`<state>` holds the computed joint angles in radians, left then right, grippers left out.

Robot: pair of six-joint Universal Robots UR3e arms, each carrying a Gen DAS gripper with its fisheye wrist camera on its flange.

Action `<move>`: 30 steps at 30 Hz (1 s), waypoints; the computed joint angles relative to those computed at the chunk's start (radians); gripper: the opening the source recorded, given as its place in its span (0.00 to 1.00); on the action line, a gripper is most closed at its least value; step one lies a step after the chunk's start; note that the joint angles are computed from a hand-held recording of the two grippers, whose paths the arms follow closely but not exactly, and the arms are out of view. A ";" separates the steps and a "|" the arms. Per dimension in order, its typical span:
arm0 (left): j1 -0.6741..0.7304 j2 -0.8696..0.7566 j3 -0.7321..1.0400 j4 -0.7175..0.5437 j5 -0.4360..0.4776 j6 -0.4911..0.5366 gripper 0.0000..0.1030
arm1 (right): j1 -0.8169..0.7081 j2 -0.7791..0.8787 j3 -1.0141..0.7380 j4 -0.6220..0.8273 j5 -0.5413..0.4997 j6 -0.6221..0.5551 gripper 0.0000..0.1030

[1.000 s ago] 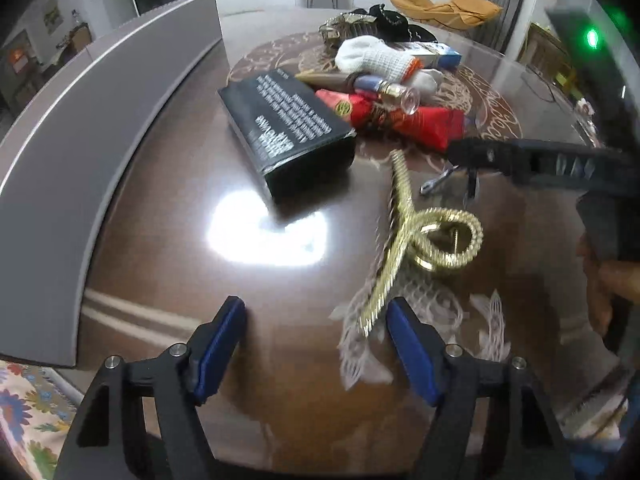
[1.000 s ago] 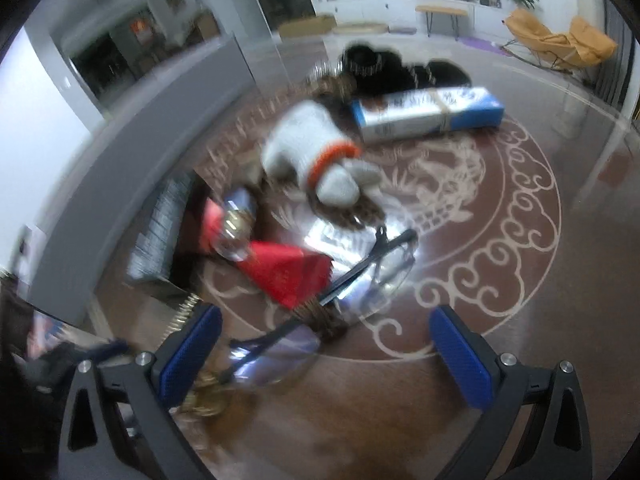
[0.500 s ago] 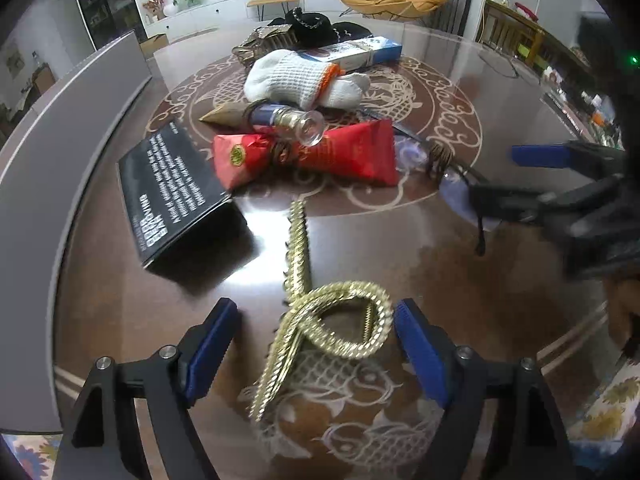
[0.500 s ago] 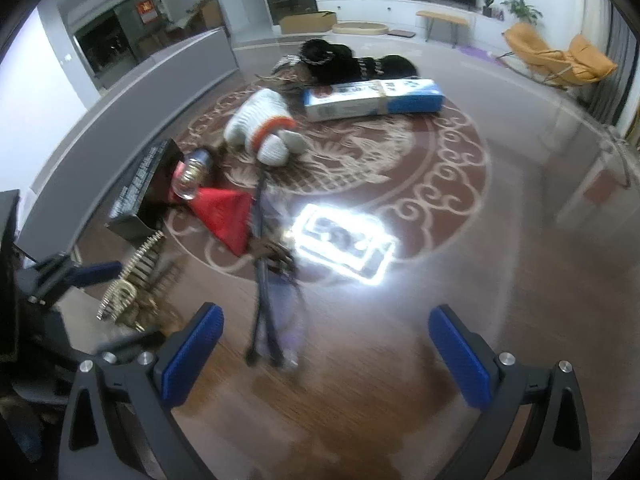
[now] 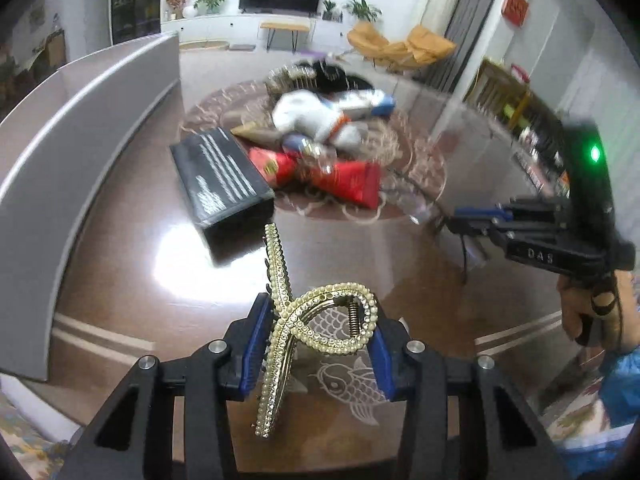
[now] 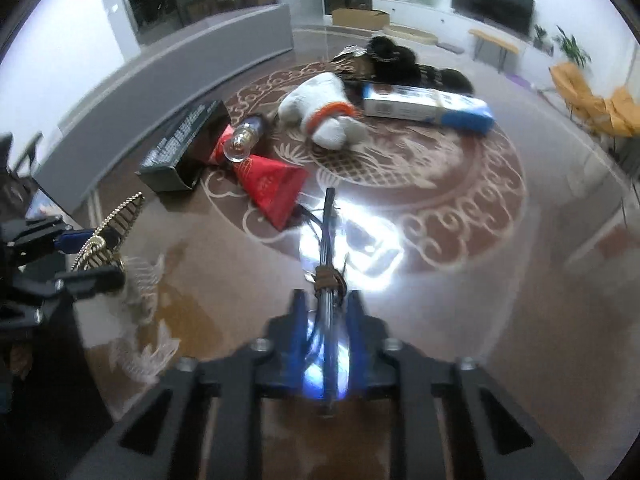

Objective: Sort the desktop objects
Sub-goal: 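Carry clip and eyeglasses over the white-walled bin and open both grippers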

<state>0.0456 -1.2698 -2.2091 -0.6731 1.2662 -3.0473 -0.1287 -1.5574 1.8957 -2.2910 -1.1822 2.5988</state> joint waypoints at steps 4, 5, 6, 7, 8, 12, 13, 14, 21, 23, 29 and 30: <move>0.216 0.169 0.046 -0.224 -0.141 0.095 0.44 | 0.010 -0.053 -0.094 0.114 0.004 -0.024 0.13; 0.296 0.212 0.076 -0.310 -0.190 0.137 0.44 | 0.023 -0.050 -0.126 0.132 0.005 -0.022 0.13; 0.343 0.224 0.107 -0.360 -0.212 0.162 0.44 | 0.040 -0.041 -0.162 0.148 0.003 -0.019 0.13; 0.394 0.232 0.146 -0.411 -0.226 0.193 0.44 | 0.073 -0.024 -0.214 0.163 -0.023 -0.014 0.13; 0.441 0.249 0.174 -0.456 -0.232 0.225 0.44 | 0.097 -0.004 -0.254 0.173 -0.045 -0.011 0.13; 0.644 0.355 0.249 -0.674 -0.306 0.394 0.44 | 0.129 0.069 -0.369 0.309 -0.088 -0.018 0.27; 0.699 0.389 0.266 -0.750 -0.332 0.447 0.44 | 0.128 0.085 -0.365 0.313 -0.107 -0.006 0.36; 0.743 0.411 0.277 -0.804 -0.351 0.489 0.44 | 0.128 0.099 -0.353 0.304 -0.123 0.003 0.48; 0.968 0.460 0.353 -1.086 -0.413 0.713 0.44 | 0.160 0.211 -0.312 0.222 -0.201 0.021 0.12; 1.024 0.445 0.384 -1.137 -0.414 0.764 0.44 | 0.156 0.204 -0.319 0.235 -0.195 0.022 0.12; 1.064 0.251 0.491 -1.040 -0.379 0.747 0.44 | 0.123 0.134 -0.458 0.409 -0.068 0.029 0.12; 1.052 0.199 0.512 -0.992 -0.370 0.720 0.44 | 0.148 0.150 -0.527 0.439 -0.055 0.042 0.12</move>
